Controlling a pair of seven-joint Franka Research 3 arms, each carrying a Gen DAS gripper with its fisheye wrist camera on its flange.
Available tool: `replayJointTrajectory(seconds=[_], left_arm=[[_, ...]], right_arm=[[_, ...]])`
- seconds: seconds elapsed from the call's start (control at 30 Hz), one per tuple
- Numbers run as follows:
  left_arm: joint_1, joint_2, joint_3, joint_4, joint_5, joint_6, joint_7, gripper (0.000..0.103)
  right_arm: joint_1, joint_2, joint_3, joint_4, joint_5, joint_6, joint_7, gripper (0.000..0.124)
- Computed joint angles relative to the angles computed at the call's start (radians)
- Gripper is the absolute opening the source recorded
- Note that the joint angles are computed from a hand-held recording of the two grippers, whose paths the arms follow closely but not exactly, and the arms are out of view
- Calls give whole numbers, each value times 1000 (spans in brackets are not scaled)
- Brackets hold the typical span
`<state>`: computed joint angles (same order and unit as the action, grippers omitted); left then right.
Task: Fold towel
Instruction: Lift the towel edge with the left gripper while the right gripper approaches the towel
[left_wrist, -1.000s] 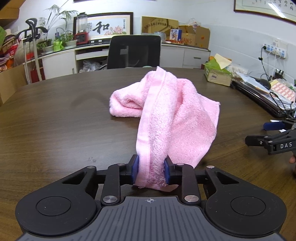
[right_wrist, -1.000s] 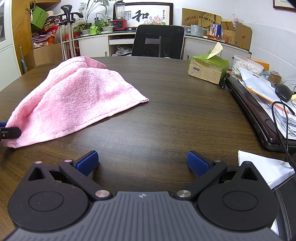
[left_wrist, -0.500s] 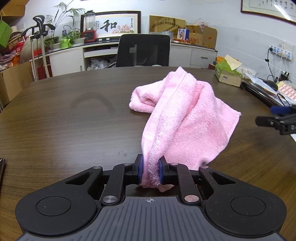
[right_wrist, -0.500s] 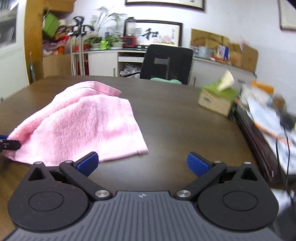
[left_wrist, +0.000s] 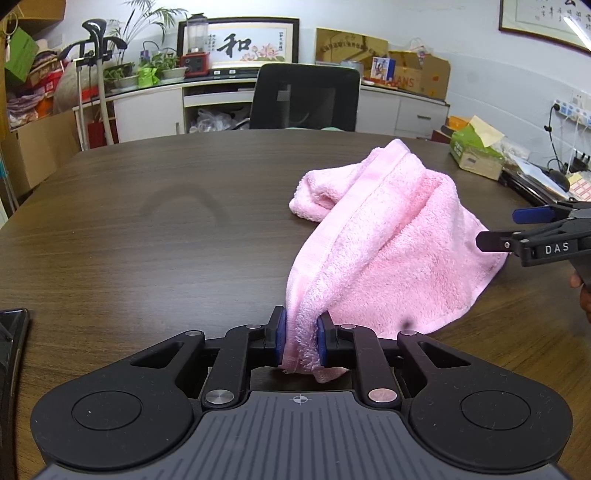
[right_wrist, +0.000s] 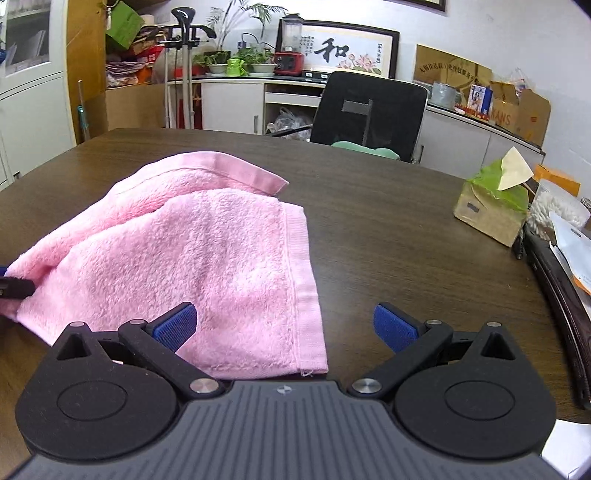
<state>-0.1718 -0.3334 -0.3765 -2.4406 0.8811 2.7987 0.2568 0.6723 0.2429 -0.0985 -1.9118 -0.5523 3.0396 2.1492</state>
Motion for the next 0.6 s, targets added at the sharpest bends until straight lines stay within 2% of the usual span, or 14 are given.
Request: replayJointTrajectory(seconds=[0.2,0.4,0.47,0.53,0.6], left_arm=[[4,-1,-2,-2,10,0,-14,22],[8,-5,-4,-6,23,-2,-24,22],[7,-5,-2,-7,23,-1,-24,22],[7,-5,-2,-7,23,0,-25,22],[7,-5,-2,-7,24,1,-27,22]], right_arm=[[-28,12,36,-5,83,-13,-74,101],[-43,14,57,-22,169,14,-152,99],[-65,12,84,-33,228,29,-197,97],[-72,7,96,-47,271,45,-244,90],[-89,-2,127,-64,327,64,-307,67]])
